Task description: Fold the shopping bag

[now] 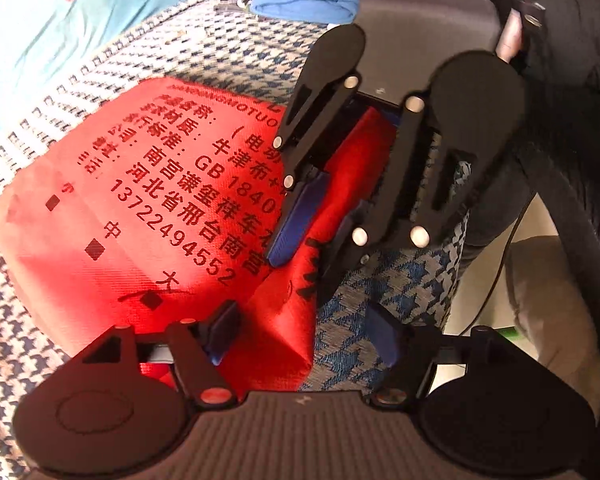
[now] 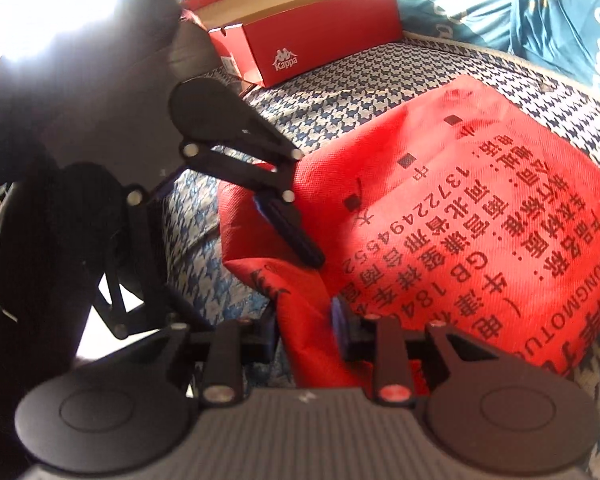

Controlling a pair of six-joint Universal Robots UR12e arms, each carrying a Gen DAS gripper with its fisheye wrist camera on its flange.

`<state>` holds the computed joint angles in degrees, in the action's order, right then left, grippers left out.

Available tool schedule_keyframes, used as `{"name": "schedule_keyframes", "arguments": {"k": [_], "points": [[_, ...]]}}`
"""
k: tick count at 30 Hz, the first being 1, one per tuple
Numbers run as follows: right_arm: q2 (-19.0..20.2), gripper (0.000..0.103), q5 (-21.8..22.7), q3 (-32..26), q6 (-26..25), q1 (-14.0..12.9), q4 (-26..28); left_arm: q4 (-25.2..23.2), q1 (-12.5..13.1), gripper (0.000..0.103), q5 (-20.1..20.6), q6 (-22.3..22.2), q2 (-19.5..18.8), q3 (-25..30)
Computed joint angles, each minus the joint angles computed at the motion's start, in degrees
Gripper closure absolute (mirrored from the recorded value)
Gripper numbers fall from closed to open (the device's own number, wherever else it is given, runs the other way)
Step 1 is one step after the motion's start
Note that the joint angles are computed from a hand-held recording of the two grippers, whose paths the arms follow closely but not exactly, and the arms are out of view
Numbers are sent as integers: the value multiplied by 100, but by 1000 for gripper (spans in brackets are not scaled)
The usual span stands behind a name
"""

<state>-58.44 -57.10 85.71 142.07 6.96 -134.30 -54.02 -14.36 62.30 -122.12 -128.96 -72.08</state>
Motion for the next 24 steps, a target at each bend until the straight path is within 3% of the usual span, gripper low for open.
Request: {"name": "schedule_keyframes", "arguments": {"k": [5,7,13,19,24], "points": [[39,78,128,-71,71,-37,177,31,57,42,-174,-139,50,-88],[51,78,162,-89,94,-45,214,-185,63,50,-224,-271,-20,76],[67,78,270,-96,199,-77,265,-913,79,54,-106,278,-153,515],[24,78,146,-42,38,-41,173,-1686,218,57,-593,-208,-452,1033],[-75,78,-232,109,-221,59,-180,-2737,246,57,-698,10,-764,1714]]}}
